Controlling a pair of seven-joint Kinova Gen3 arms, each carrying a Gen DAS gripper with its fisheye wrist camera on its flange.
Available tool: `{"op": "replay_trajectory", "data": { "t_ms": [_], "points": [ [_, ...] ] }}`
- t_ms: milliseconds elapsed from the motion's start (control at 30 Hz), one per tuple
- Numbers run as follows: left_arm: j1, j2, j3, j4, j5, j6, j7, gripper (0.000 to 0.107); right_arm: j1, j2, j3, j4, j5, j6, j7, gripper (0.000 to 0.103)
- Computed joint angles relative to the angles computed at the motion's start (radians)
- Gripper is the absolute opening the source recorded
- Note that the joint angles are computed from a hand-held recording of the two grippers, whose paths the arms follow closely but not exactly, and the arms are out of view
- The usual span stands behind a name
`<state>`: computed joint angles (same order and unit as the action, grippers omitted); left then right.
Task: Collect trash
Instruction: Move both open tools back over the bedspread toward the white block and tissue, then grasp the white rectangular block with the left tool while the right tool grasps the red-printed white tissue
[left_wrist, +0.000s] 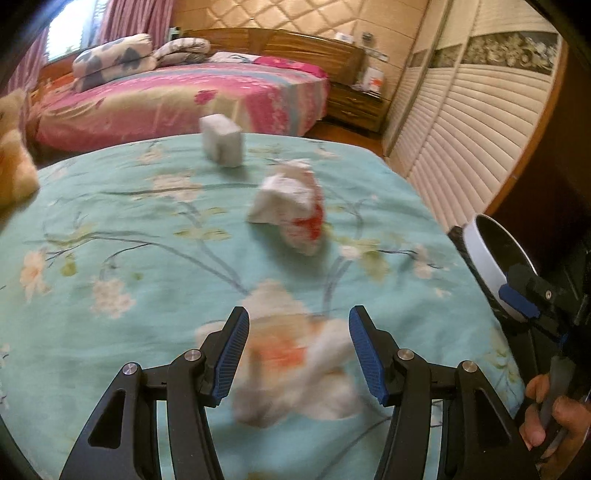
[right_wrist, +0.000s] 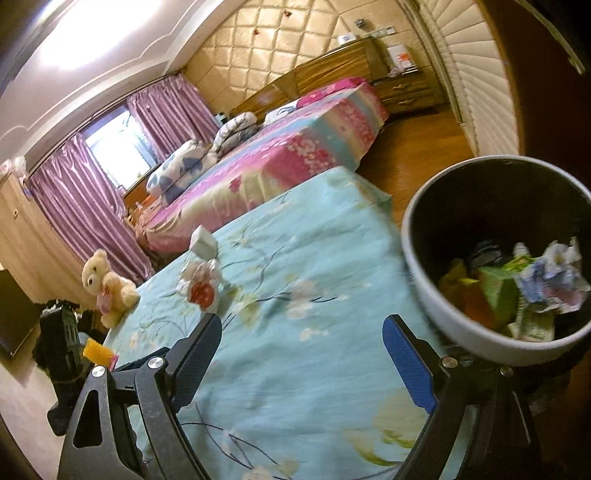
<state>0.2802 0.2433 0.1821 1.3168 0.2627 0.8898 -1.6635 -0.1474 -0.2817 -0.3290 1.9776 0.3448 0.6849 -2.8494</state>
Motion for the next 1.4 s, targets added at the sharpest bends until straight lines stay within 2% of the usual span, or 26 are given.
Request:
{"op": "replay_trajectory", "data": {
  "t_ms": [233, 667, 1067, 1167, 1233, 1300, 1367, 1400],
  "points": [
    [-0.045, -0.003, -0.017, 0.010, 0.021, -0.003, -0.006, 0.057, -0.047, 0.082, 0.004, -0.029, 0.007, -0.041, 0.003, 0.090],
    [-0.095, 0.007, -0.035, 0.018, 0.028, -0.024, 0.012, 0.060, -0.168, 0.211, 0.092, -0.103, -0.016, -0.098, 0.103, 0.090],
    [-0.096, 0.088, -0.038, -0.083, -0.015, 0.002, 0.027, 0.061, -0.224, 0.343, 0.179, -0.210, -0.085, -0.133, 0.264, 0.090],
    [-0.094, 0.114, -0.038, -0.118, -0.026, 0.014, 0.029, 0.062, -0.224, 0.382, 0.199, -0.241, -0.122, -0.141, 0.311, 0.090],
    [-0.089, 0.133, -0.038, -0.146, -0.035, 0.021, 0.031, 0.062, -0.208, 0.409, 0.206, -0.261, -0.185, -0.148, 0.369, 0.090],
    [-0.082, 0.151, -0.037, -0.171, -0.043, 0.024, 0.034, 0.062, -0.184, 0.419, 0.206, -0.256, -0.249, -0.174, 0.417, 0.089],
    [-0.071, 0.174, -0.038, -0.202, -0.055, 0.031, 0.038, 0.062, -0.196, 0.420, 0.235, -0.243, -0.261, -0.201, 0.415, 0.084],
    [-0.065, 0.188, -0.037, -0.222, -0.060, 0.036, 0.040, 0.062, -0.187, 0.419, 0.232, -0.239, -0.275, -0.210, 0.427, 0.072]
  ]
}}
